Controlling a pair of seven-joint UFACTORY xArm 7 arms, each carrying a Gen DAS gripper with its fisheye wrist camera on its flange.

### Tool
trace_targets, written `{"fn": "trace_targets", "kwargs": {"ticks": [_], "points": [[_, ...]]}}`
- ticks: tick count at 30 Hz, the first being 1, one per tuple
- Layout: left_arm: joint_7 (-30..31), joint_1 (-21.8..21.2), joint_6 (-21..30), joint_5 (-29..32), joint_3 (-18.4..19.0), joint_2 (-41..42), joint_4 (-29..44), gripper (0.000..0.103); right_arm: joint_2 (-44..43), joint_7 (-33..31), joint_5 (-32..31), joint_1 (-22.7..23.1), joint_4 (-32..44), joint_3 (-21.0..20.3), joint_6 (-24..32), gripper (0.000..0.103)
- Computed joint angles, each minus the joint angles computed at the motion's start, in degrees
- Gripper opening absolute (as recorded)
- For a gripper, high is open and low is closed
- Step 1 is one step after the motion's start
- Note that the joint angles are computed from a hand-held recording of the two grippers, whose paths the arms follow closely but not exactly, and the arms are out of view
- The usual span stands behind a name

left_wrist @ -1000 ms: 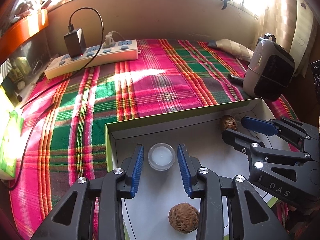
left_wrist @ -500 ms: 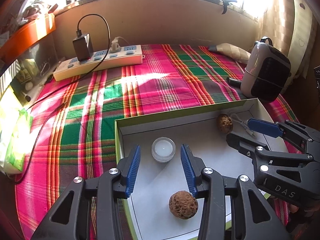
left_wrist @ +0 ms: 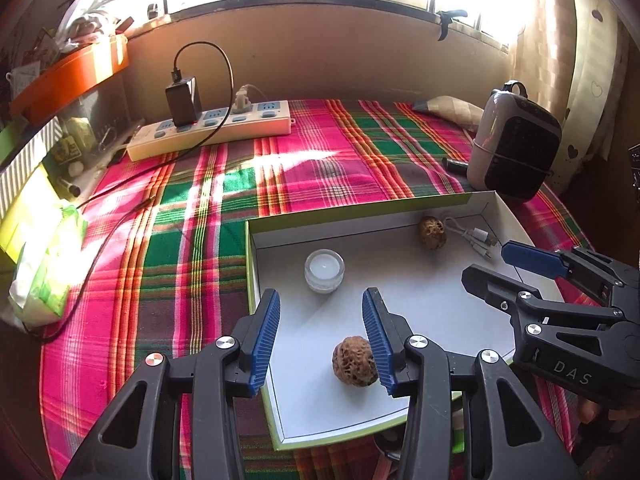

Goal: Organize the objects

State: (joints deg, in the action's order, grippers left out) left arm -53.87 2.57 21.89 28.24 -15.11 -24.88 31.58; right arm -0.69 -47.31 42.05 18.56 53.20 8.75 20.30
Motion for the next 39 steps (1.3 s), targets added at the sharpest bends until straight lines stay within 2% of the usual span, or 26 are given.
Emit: {"fn": "trace_targets", "kwargs": {"ticks": [13, 20, 28, 39], "points": [[-2.3, -1.7, 1.9, -1.7, -2.7, -8.8, -5.2, 0.042, -8.6, -6.5, 8.1, 3.2, -7.8, -3.2, -1.2, 0.055], [-2.9, -3.1, 2.8, -4.2, -3.7, -12.6, -7.8, 0.042, -12.5, -8.0, 8.9, 5.9, -12.3, -5.4, -2.7, 0.055], [-2.6, -6.2, 3.8, -8.0, -4.0, -18.8, -12.1, 0.042, -16.3, -9.7, 11.0, 8.0, -16.1, -8.2, -3.0, 0.055], [-3.7, -12.2, 4.0, -14.1, -4.4, -22.5, -16.1, 0.042, -20.6, -12.4, 12.5, 10.1, -21.0, -11.2, -3.2, 0.055]]}}
